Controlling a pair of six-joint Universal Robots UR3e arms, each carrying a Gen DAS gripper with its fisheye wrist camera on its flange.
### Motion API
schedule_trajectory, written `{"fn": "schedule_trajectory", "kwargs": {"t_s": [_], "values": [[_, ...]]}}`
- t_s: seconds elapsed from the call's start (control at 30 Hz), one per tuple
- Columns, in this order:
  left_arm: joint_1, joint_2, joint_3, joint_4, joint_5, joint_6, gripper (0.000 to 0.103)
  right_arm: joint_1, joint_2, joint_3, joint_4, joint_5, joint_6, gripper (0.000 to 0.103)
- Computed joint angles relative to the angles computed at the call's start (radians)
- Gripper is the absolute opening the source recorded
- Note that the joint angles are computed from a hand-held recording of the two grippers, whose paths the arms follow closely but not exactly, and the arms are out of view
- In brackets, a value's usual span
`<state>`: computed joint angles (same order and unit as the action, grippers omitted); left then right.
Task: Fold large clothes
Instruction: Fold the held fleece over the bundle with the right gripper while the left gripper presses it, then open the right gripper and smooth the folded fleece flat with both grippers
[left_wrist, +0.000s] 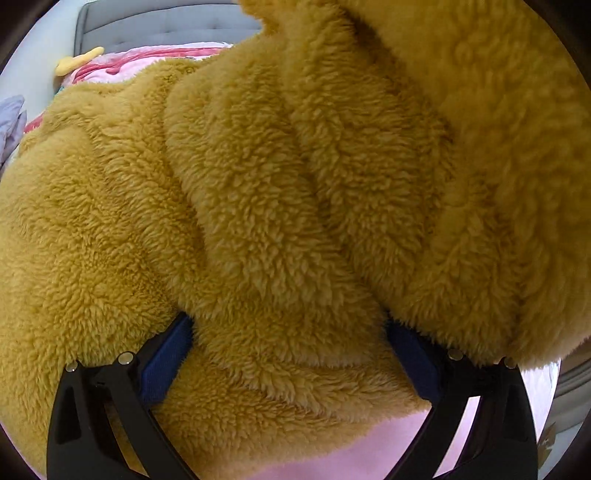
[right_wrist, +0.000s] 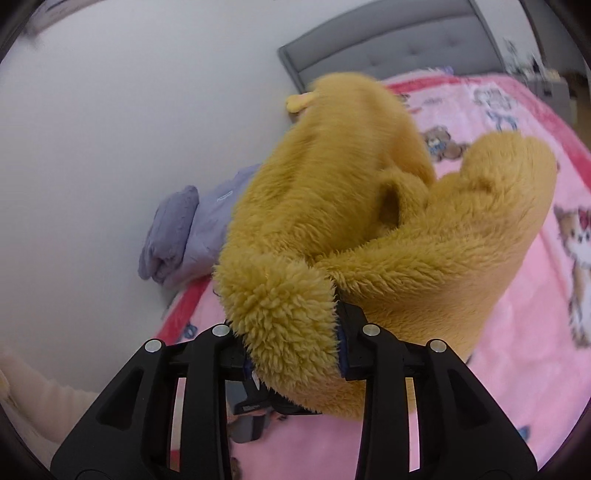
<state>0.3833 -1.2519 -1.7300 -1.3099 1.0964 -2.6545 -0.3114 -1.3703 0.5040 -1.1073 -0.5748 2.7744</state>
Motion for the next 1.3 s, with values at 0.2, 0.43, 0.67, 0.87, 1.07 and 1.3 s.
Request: {"fn": "schedule_trajectory", "kwargs": {"t_s": [0.2, 0.43, 0.67, 0.87, 1.07, 1.3], "values": [[-0.035, -0.085, 0.101, -0.028, 0.032, 0.041, 0.098, -0.075, -0.03, 0.01, 0.033, -0.083, 0.019, 0.031], [-0.007, -0.018, 0.073, -0.088, 0.02, 0.089, 0.098, -0.236, -0.164, 0.196, 0.069, -0.187, -0.056, 0.031], [0.087, -0.06, 0.078, -0.105, -0.044, 0.169, 0.098, -0.405, -0.331, 0.553, 0.032, -0.329, -0.083, 0.031], [0.191, -0.103, 0.167, -0.269, -0.136, 0.252, 0.098, -0.446, -0.408, 0.878, -0.139, -0.482, -0.086, 0.032], [0.248, -0.187, 0.369, -0.426, -0.193, 0.3, 0.098, -0.421, -0.428, 0.943, -0.247, -0.53, -0.084, 0.063], [0.292, -0.328, 0.668, -0.571, -0.262, 0.303, 0.098, -0.646, -0.495, 0.684, -0.037, -0.359, -0.277, 0.08]]}}
